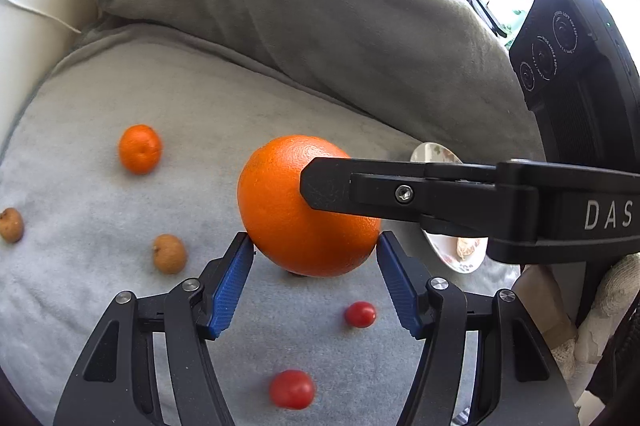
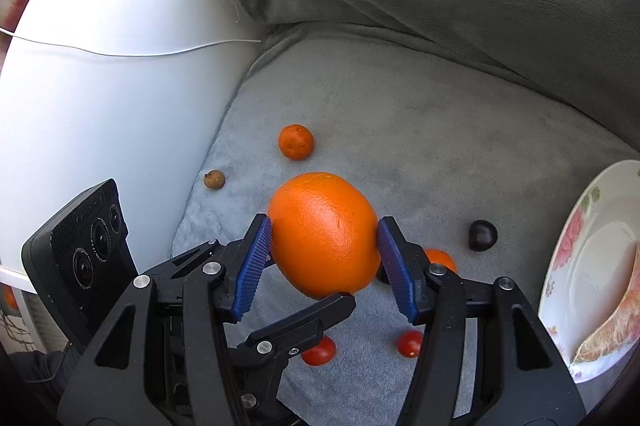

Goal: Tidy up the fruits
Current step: 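Close the right gripper on the large orange and lift it, then lower the large orange onto the plate beside the segment, open right gripper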

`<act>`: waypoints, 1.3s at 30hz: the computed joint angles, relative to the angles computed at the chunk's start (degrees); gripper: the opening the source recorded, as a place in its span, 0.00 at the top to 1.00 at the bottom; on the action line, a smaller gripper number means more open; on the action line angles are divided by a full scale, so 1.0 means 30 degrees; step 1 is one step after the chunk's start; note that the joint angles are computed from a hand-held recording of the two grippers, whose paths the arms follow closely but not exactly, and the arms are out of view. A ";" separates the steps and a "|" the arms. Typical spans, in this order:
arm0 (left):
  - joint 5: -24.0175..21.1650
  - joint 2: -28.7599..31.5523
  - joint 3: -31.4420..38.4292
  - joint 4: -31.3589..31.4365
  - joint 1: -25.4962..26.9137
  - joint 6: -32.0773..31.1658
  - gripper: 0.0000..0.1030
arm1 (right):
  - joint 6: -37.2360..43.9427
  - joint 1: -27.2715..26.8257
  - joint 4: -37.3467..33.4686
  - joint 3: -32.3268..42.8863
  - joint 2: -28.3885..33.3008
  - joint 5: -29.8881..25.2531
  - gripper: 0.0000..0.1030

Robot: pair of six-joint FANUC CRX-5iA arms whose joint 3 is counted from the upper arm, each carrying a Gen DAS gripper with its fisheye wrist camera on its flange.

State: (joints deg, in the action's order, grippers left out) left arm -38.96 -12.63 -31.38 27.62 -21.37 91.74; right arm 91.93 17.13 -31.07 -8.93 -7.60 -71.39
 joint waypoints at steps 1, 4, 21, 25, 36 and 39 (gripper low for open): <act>0.0003 0.0236 0.0194 0.0057 -0.0195 -0.0149 0.38 | 0.0007 -0.0321 -0.0035 -0.0068 -0.0095 -0.0044 0.44; -0.0021 0.1065 0.0959 0.0190 -0.0869 -0.0398 0.38 | -0.0013 -0.1132 0.0027 -0.0391 -0.0449 -0.0043 0.44; -0.0807 0.5194 0.4798 0.0932 -0.3495 -0.2305 0.38 | 0.0285 -0.6223 -0.0532 -0.1568 -0.1599 -0.0635 0.44; -0.1046 0.5893 0.5498 0.0988 -0.3918 -0.2621 0.38 | 0.0409 -0.7228 -0.0689 -0.1697 -0.1650 -0.0771 0.44; -0.1600 0.7249 0.6620 0.1045 -0.4608 -0.2650 0.38 | 0.0456 -0.8380 -0.0774 -0.2076 -0.1567 -0.0840 0.44; -0.1700 0.7450 0.6917 0.0670 -0.4724 -0.2409 0.39 | 0.0488 -0.8511 -0.0800 -0.2071 -0.1638 -0.0836 0.44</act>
State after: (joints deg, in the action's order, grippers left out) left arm -44.06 9.72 -10.63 29.64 -35.54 84.51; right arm 93.39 -8.40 -33.47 -15.14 -12.52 -73.90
